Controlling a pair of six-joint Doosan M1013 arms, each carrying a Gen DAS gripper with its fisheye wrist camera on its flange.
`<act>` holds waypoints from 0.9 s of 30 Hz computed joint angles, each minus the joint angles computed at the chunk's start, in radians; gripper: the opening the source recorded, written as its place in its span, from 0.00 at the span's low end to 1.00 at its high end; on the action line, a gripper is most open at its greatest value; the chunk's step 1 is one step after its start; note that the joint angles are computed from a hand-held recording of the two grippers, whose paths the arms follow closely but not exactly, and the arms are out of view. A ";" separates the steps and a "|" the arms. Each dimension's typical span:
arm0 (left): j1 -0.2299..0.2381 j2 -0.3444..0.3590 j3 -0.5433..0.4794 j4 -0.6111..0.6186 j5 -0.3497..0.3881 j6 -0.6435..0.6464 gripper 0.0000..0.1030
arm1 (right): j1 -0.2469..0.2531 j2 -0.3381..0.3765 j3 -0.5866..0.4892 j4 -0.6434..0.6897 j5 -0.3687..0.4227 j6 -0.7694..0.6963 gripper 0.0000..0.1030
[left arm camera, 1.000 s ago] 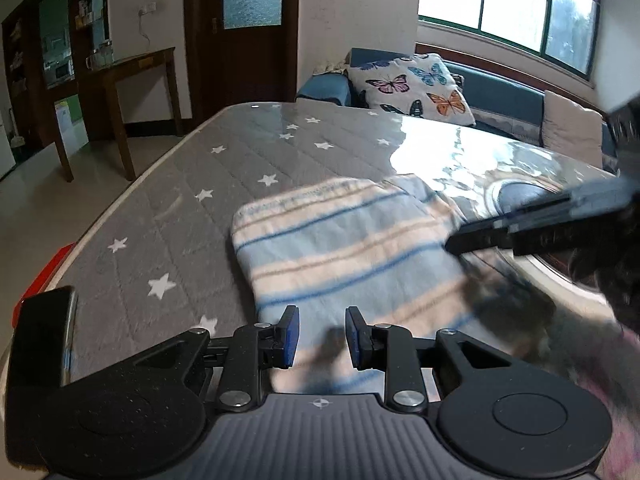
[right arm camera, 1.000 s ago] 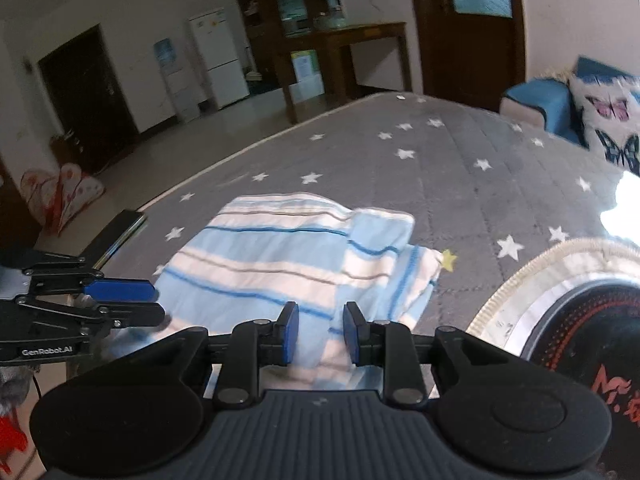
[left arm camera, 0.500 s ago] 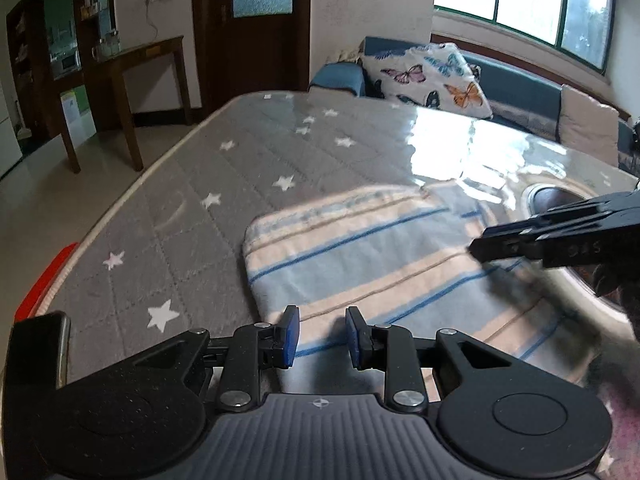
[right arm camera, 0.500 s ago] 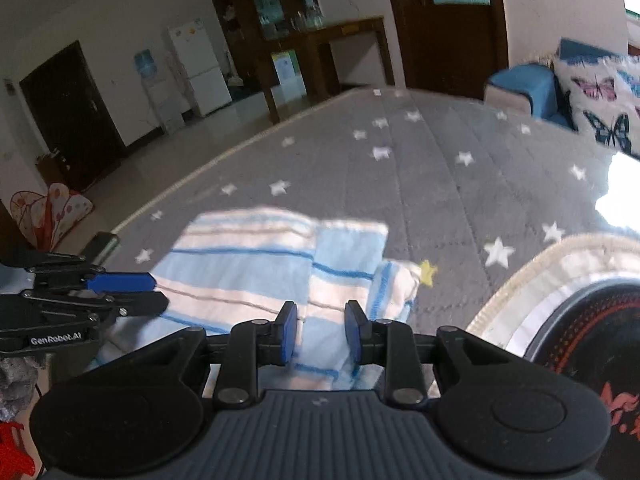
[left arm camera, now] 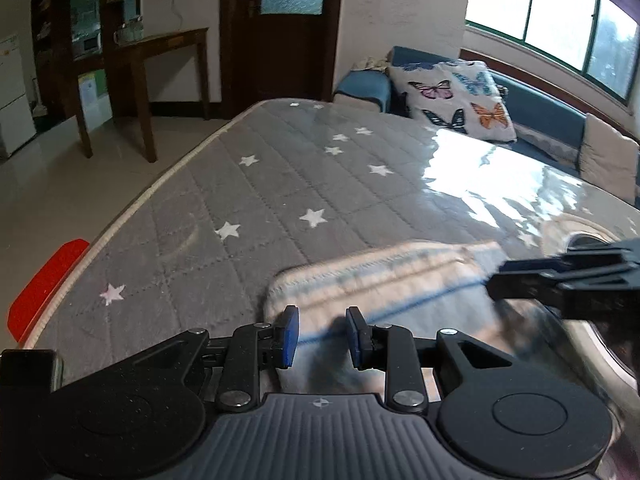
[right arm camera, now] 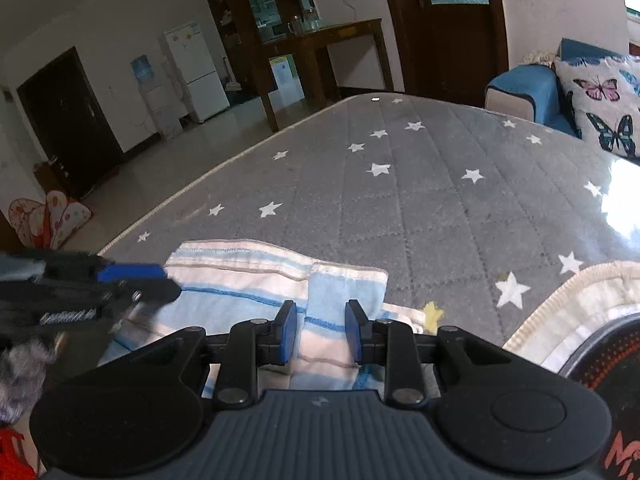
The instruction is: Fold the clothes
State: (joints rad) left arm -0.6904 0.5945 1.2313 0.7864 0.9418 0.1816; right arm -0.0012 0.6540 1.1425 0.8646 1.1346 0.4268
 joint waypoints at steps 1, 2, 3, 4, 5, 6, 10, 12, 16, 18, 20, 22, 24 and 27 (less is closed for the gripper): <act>0.004 0.002 -0.001 -0.003 -0.003 -0.004 0.27 | 0.001 -0.001 0.000 -0.002 -0.001 -0.003 0.25; 0.007 0.004 -0.002 -0.003 -0.001 -0.007 0.27 | 0.000 0.000 0.000 -0.002 0.000 -0.004 0.25; 0.008 0.006 -0.003 0.000 0.004 -0.009 0.27 | 0.000 0.001 0.000 -0.001 0.002 -0.004 0.25; 0.009 0.009 -0.004 0.002 0.013 -0.012 0.27 | 0.000 0.002 -0.001 -0.001 0.003 -0.003 0.25; 0.009 0.010 -0.005 0.004 0.021 -0.013 0.28 | 0.000 0.002 -0.002 -0.002 0.003 -0.004 0.25; 0.009 0.009 -0.004 0.004 0.022 -0.014 0.29 | 0.001 0.001 -0.001 -0.006 0.001 -0.005 0.25; 0.012 0.004 -0.001 -0.010 0.022 -0.034 0.29 | 0.004 -0.004 0.004 -0.014 -0.006 -0.009 0.25; 0.013 0.006 -0.010 -0.015 0.034 -0.045 0.32 | 0.005 -0.013 0.016 -0.010 -0.021 -0.018 0.28; 0.005 0.005 -0.016 -0.014 0.052 -0.041 0.47 | 0.001 -0.029 0.035 -0.001 -0.028 -0.065 0.39; -0.005 0.003 -0.016 0.001 0.065 -0.047 0.54 | 0.000 -0.041 0.048 0.002 -0.041 -0.090 0.47; -0.013 -0.004 -0.009 0.013 0.062 -0.062 0.62 | -0.003 -0.047 0.056 0.004 -0.035 -0.100 0.54; -0.022 -0.007 -0.006 0.027 0.069 -0.076 0.72 | -0.007 -0.062 0.078 0.014 -0.046 -0.121 0.59; -0.032 -0.010 -0.003 0.046 0.076 -0.086 0.79 | -0.011 -0.076 0.102 0.021 -0.059 -0.145 0.72; -0.047 -0.016 0.002 0.067 0.089 -0.109 0.88 | -0.017 -0.093 0.124 0.022 -0.059 -0.170 0.79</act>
State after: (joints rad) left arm -0.7377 0.5781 1.2336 0.8533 1.0306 0.0723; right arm -0.0181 0.5607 1.2669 0.8862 1.0759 0.2567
